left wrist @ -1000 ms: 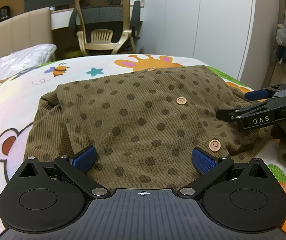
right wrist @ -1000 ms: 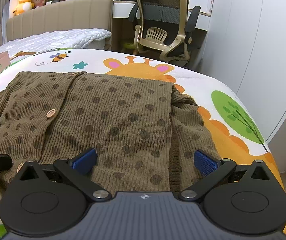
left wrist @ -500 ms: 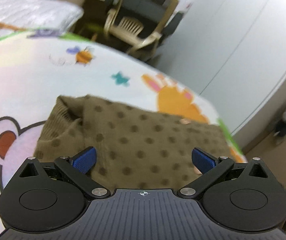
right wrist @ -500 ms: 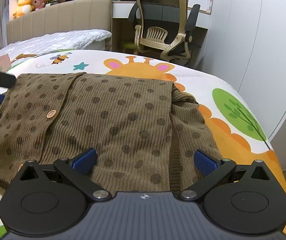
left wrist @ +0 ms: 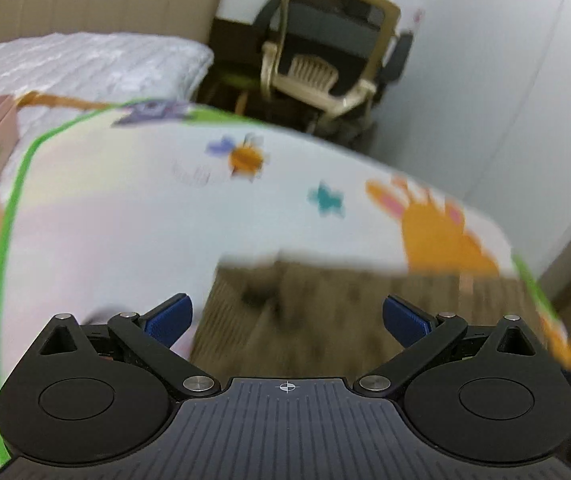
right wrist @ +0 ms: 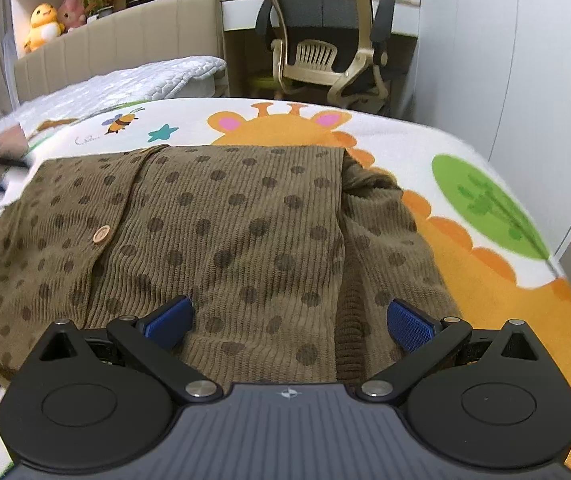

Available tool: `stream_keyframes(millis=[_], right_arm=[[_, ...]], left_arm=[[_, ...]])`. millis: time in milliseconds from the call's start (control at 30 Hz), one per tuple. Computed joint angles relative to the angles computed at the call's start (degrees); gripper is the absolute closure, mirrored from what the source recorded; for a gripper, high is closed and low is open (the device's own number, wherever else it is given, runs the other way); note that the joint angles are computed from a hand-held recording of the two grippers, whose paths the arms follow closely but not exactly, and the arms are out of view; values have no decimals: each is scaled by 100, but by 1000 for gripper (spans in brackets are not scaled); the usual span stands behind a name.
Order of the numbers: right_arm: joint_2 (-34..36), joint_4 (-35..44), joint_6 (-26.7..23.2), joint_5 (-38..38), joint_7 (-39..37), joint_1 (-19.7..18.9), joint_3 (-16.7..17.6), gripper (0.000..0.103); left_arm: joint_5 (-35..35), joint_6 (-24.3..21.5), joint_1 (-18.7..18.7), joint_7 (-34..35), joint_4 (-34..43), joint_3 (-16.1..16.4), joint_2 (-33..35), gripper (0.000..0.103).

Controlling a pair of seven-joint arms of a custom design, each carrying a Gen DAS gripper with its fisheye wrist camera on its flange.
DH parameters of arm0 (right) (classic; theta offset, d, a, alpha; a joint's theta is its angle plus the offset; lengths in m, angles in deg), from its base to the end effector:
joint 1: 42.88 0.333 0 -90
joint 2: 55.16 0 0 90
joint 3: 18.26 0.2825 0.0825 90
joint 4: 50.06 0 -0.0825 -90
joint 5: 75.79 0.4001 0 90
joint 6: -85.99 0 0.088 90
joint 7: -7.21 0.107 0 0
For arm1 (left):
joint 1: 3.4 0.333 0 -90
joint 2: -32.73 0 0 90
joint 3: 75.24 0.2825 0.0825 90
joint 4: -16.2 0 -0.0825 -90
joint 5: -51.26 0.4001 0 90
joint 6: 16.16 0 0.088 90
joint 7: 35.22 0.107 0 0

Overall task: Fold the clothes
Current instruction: 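Grasp the olive shirt's side edge with the left tool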

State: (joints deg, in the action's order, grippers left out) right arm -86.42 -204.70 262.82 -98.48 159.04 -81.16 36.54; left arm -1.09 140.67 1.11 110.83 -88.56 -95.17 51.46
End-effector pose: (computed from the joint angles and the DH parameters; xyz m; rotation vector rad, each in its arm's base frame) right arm 0.4367 0.1414 0.3566 -1.4594 1.9987 -0.8566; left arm 0.6590 -0.1328 0.3771 -1.4505 2.2881 -1.2025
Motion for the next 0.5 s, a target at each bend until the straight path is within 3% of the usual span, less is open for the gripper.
stream_keyframes(millis=[167,233,400,500], right_arm=[[6,28,-44,-25,38,-5,22,0],[0,39,-76,-45,66,8,20,0],[51,-7,32,-49,154,79,-109,0],[-64,-82,159,84,267,2,3,0]], left_arm=[[-296,-696,199,495,-727,254,-552,0],[-605,-622,152,940,-916,326,-697,0],[-1001,-612,-37,1237,-1005,527,-773,0],[-1269,-729,-59,1341,-1032,606,-803,1]])
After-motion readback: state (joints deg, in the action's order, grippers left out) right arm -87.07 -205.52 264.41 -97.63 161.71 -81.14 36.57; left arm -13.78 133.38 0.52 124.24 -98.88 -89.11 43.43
